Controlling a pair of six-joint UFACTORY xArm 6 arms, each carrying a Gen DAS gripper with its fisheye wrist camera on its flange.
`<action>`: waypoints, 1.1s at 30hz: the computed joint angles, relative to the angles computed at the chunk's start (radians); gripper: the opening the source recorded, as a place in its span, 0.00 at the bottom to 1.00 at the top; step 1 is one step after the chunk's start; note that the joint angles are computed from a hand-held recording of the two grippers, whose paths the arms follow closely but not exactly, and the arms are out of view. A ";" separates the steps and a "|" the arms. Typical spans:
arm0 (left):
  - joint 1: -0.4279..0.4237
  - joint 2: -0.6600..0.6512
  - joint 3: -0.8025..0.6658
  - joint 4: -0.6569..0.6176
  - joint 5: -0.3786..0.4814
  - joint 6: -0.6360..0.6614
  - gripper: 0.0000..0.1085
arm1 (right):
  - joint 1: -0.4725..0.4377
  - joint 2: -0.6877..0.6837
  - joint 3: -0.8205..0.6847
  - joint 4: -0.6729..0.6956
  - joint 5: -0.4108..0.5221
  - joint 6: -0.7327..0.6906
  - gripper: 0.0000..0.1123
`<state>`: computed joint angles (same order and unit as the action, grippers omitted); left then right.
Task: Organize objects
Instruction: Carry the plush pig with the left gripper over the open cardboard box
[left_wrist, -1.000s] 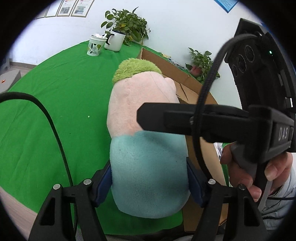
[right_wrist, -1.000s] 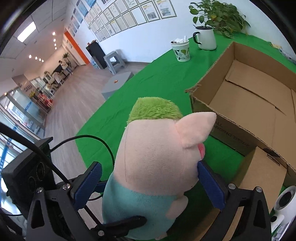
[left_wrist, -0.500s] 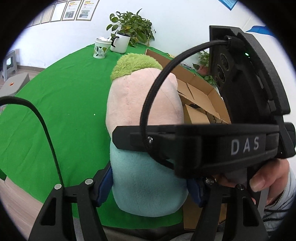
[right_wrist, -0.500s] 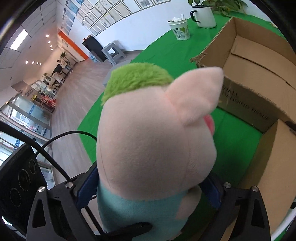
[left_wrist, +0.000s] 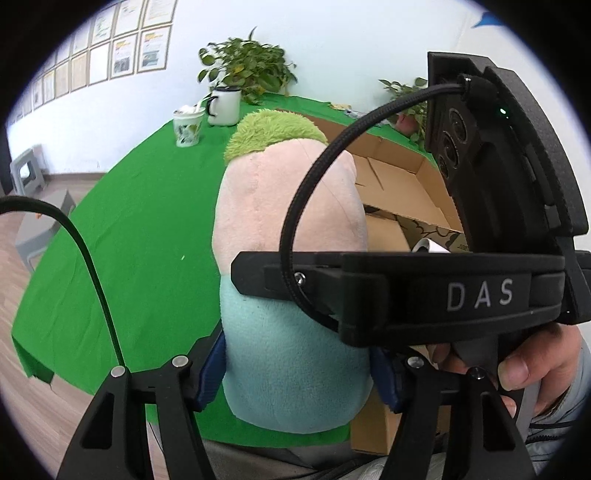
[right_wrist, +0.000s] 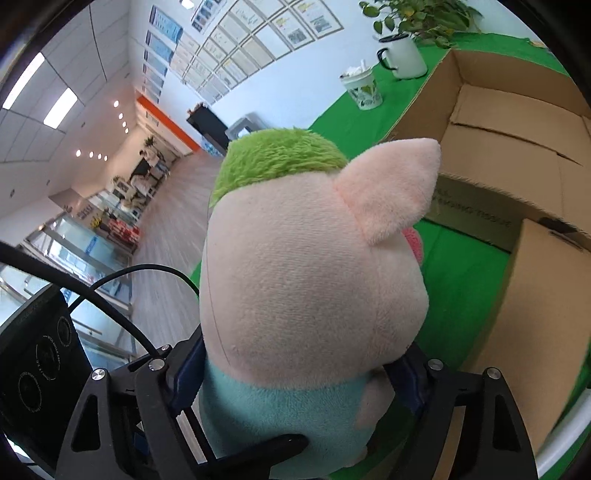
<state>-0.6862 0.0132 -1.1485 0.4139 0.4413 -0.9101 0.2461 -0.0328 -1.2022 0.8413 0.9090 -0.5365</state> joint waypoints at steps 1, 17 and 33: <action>-0.002 0.015 -0.024 -0.009 0.004 0.028 0.60 | -0.007 -0.015 0.010 0.010 -0.013 -0.002 0.72; 0.004 0.290 -0.493 -0.182 -0.031 0.457 0.60 | -0.098 -0.228 0.026 -0.097 -0.211 0.139 0.63; 0.034 0.571 -0.960 -0.676 -0.002 0.927 0.60 | -0.170 -0.311 -0.196 -0.517 -0.132 0.450 0.61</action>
